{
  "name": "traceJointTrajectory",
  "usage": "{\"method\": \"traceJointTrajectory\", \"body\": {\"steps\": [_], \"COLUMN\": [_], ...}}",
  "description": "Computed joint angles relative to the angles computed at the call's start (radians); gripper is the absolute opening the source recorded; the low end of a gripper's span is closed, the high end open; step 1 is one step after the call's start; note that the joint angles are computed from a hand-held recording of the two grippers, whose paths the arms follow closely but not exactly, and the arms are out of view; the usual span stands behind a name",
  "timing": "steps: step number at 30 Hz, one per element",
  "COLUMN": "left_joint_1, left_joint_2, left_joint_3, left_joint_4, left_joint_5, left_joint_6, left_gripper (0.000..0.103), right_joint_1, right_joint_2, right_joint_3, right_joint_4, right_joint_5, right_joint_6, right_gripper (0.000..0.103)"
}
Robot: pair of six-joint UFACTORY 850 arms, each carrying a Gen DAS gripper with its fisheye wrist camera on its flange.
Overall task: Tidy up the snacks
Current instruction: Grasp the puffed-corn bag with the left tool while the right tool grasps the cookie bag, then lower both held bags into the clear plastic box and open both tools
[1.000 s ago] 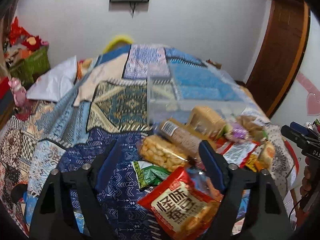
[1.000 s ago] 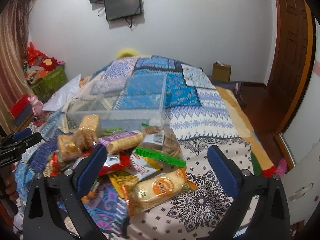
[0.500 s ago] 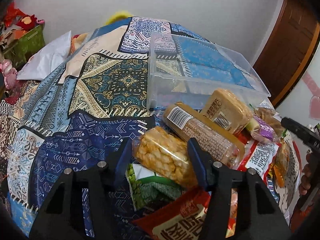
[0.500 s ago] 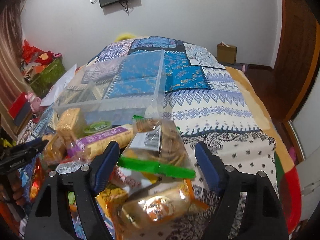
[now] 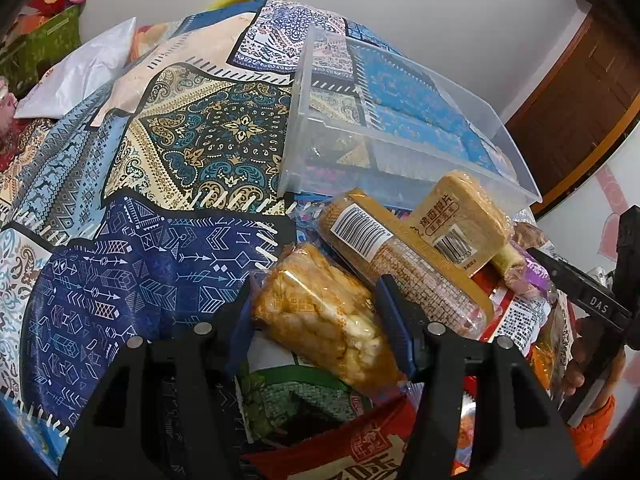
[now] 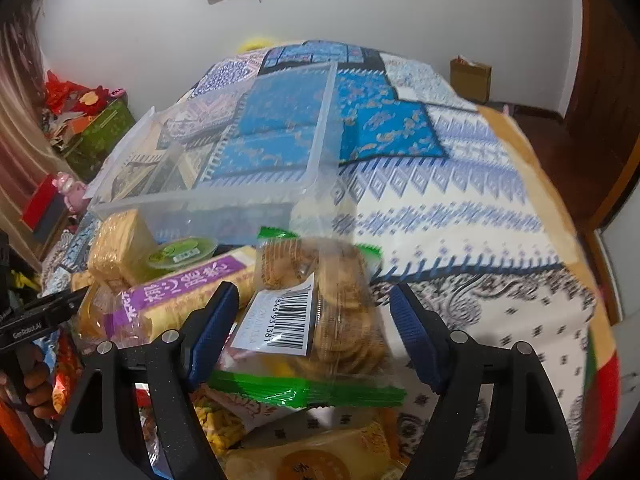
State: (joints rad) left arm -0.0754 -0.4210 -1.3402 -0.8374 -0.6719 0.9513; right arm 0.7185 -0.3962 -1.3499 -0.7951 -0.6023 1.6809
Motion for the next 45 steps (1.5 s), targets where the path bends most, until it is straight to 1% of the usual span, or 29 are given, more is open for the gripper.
{"method": "traceJointTrajectory", "body": {"steps": [1, 2, 4, 6, 10, 12, 13, 15, 18, 23, 29, 35, 41, 45], "left_joint_1": [-0.001, -0.004, -0.007, -0.01, -0.005, -0.001, 0.002, 0.005, 0.007, 0.017, 0.022, 0.013, -0.011, -0.038], "left_joint_2": [0.005, 0.012, 0.029, 0.052, 0.095, 0.109, 0.117, 0.128, 0.159, 0.198, 0.22, 0.201, 0.158, 0.125], "left_joint_3": [0.006, 0.015, 0.033, 0.056, 0.089, 0.096, 0.1, 0.106, 0.128, 0.143, 0.127, 0.073, -0.003, -0.049], "left_joint_4": [-0.004, -0.008, -0.018, -0.032, -0.085, -0.106, -0.115, -0.126, -0.163, -0.228, -0.313, -0.372, -0.406, -0.416], "left_joint_5": [0.006, 0.016, 0.035, 0.057, 0.077, 0.077, 0.075, 0.073, 0.091, 0.091, 0.093, 0.101, 0.116, 0.145], "left_joint_6": [0.01, 0.023, 0.052, 0.088, 0.162, 0.19, 0.202, 0.214, 0.257, 0.326, 0.386, 0.418, 0.432, 0.446], "left_gripper": [0.057, 0.056, 0.055, 0.054, 0.041, 0.039, 0.037, 0.036, 0.034, 0.033, 0.033, 0.033, 0.033, 0.033], "right_joint_1": [0.001, 0.005, 0.01, 0.014, 0.027, 0.032, 0.033, 0.037, 0.049, 0.066, 0.083, 0.08, 0.06, 0.041], "right_joint_2": [0.001, 0.002, 0.006, 0.011, 0.02, 0.026, 0.03, 0.036, 0.045, 0.068, 0.082, 0.062, 0.016, -0.017], "right_joint_3": [0.003, 0.005, 0.007, 0.011, 0.011, 0.014, 0.016, 0.02, 0.023, 0.026, 0.006, -0.039, -0.101, -0.144], "right_joint_4": [0.002, -0.011, -0.028, -0.041, -0.079, -0.095, -0.1, -0.113, -0.146, -0.205, -0.284, -0.34, -0.355, -0.346], "right_joint_5": [0.009, 0.002, -0.009, -0.015, -0.05, -0.059, -0.057, -0.061, -0.083, -0.111, -0.142, -0.143, -0.12, -0.096], "right_joint_6": [0.004, 0.019, 0.032, 0.043, 0.065, 0.078, 0.082, 0.095, 0.124, 0.174, 0.217, 0.22, 0.189, 0.159], "right_gripper": [0.064, 0.064, 0.058, 0.054, 0.049, 0.046, 0.042, 0.04, 0.039, 0.038, 0.038, 0.038, 0.038, 0.038]}}
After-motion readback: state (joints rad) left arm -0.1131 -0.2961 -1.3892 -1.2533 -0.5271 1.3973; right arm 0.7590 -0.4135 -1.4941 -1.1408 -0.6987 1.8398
